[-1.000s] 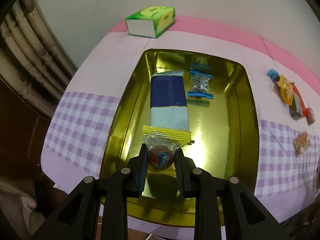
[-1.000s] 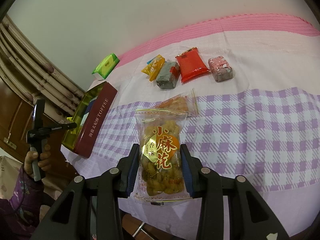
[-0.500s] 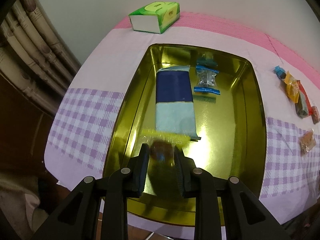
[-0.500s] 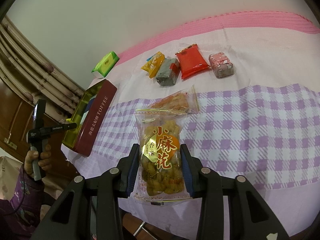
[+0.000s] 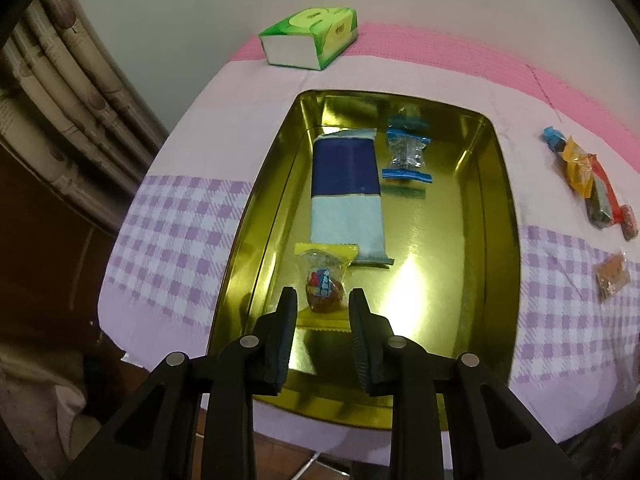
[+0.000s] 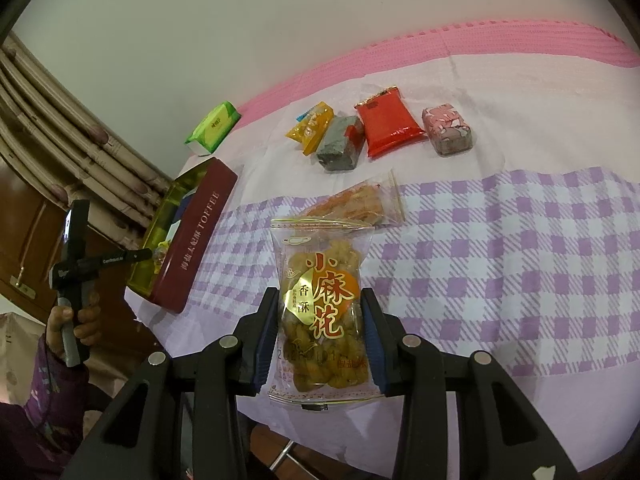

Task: Organize snacks
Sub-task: 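Carry the dough-snack bag into the tin and open the right tool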

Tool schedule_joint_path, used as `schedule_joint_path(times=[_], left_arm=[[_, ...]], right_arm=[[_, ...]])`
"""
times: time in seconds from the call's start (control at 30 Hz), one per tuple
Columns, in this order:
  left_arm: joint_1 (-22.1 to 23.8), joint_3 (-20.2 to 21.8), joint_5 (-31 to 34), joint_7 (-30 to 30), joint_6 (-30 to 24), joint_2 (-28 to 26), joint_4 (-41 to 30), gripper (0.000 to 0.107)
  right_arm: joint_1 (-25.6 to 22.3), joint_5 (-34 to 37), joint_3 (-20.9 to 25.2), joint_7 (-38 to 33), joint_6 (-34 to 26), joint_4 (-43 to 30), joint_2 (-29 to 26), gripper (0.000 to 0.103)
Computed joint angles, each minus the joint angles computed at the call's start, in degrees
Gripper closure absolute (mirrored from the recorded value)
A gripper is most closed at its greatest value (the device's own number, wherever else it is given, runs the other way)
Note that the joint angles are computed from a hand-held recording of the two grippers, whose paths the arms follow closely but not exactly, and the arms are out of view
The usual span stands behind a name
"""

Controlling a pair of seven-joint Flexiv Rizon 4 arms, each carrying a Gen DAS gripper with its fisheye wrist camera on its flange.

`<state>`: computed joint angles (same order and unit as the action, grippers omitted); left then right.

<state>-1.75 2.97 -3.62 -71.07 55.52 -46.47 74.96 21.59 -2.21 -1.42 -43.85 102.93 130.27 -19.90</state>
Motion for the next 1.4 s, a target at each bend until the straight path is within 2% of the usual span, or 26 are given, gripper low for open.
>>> schedule_joint_path(times=[0.17,0.27,0.47,0.6,0.7,0.9,1.13,1.27,1.4], left_arm=[[0.6,-0.8,-0.9,0.3,3.9,2.9,4.7,0.073],[0.7,-0.6,-1.0,-0.2,8.4,5.1,8.5,0.072],[1.5,0.3,-2.6,-2.8,16.2,8.5,14.4,0.069],[2.1,1.3,-4.1,-6.0,17.2,8.5,14.7,0.062],[2.2,1.8,-4.0,-7.0,15.4,8.0,13.8,0.06],[3.4,0.5,-4.6,-6.9,14.0,7.9,13.5,0.059],[3.7,0.2,-5.0,-7.1,14.7,7.6,13.2,0.052],[3.0,1.0,-4.0,-7.4,15.8,7.3,13.0,0.048],[3.0,0.9,-3.7,-6.9,15.6,7.3,12.9,0.047]], right_arm=[[-0.6,-1.2,0.8,-0.1,-1.5,-1.8,0.1,0.066],[-0.8,-2.5,1.0,-0.3,-2.8,-3.6,0.0,0.066],[-7.4,-6.1,9.0,-2.7,-6.6,-11.8,-2.8,0.066],[-12.7,-7.4,17.5,-7.4,-10.5,-21.7,-7.7,0.066],[-15.1,-7.0,23.3,-12.1,-14.3,-30.7,-12.8,0.066],[-14.5,-4.6,29.1,-18.7,-23.8,-48.4,-23.9,0.065],[-10.4,-0.7,27.5,-19.7,-33.9,-64.5,-33.6,0.065],[-7.5,0.5,24.4,-19.7,-38.1,-70.5,-36.4,0.065],[-6.0,2.9,21.9,-20.1,-40.0,-72.3,-37.0,0.065]])
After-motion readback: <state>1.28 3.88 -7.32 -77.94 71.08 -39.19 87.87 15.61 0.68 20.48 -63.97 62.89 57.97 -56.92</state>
